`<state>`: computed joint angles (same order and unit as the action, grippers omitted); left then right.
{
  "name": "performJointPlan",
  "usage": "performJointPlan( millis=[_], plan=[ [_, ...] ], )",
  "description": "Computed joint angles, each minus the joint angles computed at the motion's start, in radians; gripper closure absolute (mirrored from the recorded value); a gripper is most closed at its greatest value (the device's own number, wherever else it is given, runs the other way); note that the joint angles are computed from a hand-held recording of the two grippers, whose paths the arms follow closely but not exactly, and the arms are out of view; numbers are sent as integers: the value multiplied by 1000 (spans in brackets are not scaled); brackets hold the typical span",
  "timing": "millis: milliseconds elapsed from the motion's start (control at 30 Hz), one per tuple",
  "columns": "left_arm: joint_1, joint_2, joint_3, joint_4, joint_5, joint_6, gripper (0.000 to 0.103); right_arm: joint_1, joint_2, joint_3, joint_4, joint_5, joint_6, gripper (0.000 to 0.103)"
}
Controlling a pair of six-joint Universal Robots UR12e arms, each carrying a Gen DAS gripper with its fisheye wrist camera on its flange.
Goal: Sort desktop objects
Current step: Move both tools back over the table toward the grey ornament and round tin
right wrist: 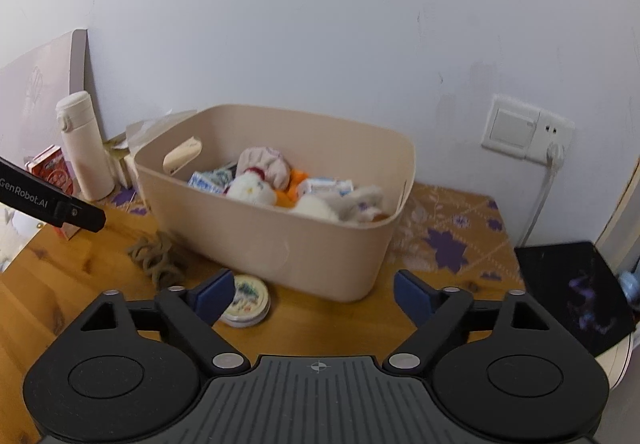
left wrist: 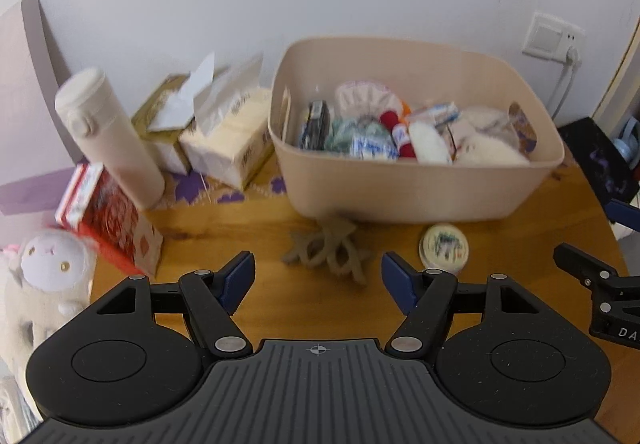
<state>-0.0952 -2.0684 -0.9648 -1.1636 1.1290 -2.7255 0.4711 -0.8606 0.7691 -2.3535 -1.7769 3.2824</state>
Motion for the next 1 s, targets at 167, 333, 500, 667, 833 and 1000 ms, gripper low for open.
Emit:
performJointPlan(
  millis=[167,333,500,667,833,1000],
  plan=[
    [-3,16,-36,-19,22,40,32,3,-15,34,15,6,5,8],
    [-13,8,-37,-74,60,68,32,2,-16,44,41,24,12,2],
    [-25,-4,-39,-68,93,62,31,-1,-5,31,82,39,15,0],
    [-34,-29,-16,-88,108,45,31,-6,13,8,133,47,8,0],
    [-40,-55,9,-102,116,15,31,-11,35,-21,174,56,-4,0],
    [-42,-75,21,-79,105,-24,31,-13,64,-58,197,55,-25,0]
  ],
)
